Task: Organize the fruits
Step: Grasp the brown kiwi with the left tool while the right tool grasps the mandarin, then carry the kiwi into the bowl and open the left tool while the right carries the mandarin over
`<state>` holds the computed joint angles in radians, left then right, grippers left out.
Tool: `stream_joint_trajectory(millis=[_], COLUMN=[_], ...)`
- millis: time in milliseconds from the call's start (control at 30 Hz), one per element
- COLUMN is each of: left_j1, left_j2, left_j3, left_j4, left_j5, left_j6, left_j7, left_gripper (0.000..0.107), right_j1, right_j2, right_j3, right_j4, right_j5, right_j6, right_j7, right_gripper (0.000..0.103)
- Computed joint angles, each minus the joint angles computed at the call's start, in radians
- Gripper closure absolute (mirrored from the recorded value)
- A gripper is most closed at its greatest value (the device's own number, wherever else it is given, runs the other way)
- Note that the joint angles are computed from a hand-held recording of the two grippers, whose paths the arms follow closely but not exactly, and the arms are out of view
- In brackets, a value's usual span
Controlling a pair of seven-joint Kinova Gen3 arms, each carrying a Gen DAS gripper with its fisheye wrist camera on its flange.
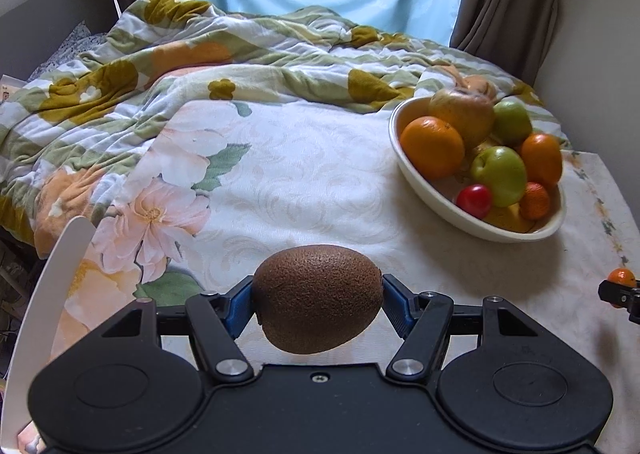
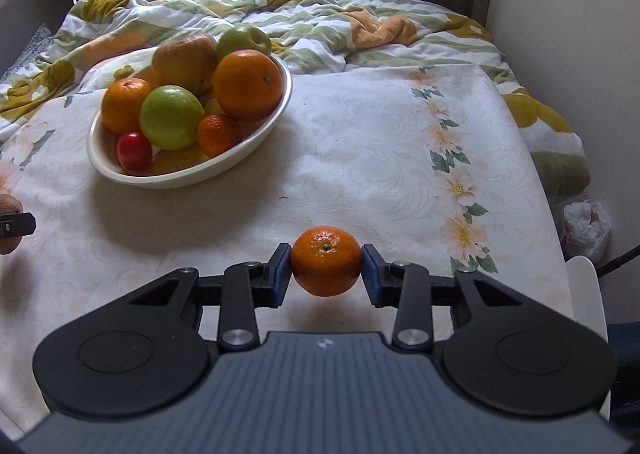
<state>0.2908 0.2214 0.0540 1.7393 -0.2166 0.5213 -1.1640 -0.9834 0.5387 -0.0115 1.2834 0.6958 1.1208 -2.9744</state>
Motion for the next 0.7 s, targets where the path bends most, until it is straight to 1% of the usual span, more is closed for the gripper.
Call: stream_joint_trajectory(millis=[200,333,467,600,700], left_j1=[-0.001,-0.002,-0.001,-0.021,-0.031], left_j2=[-0.062,-0.102,-0.125,-0.129,-0.115], left_j3=[0.010,0.024,0.039,0.057,0.065], left_j4=[0.019,0.021,0.001,-0.032,-0.066], left_j5=[0.004,-0.005,-0.023,0.023,0.054], left_j6=[-0.018,-0.022,-0.020,-0.024,-0.033], left_j7=[0.013,0.021,0.027,-0.030,-0.090], left_gripper=[0.038,0.038,0.038,0.038,0.038], right_j1=[-0.031,-0.036,-0.030,-0.033,-0.037], right_j2=[-0.037,-0.065,-0.090,-0.097,-0.094], right_j3=[-0.007,-0.024,-0.040,-0.044,-0.041], right_j4=[0.015,0.012,-0.004,-0.037,-0.069], right_j5=[0.033,0.045,0.052,0.075,0.090], right_j6=[0.011,0.021,0.023,0.026,0.026], right_j7=[-0.021,-0.010,0.027,0.075,0.102], right_gripper=[0.050,0.050,0.050,0.050,0.050])
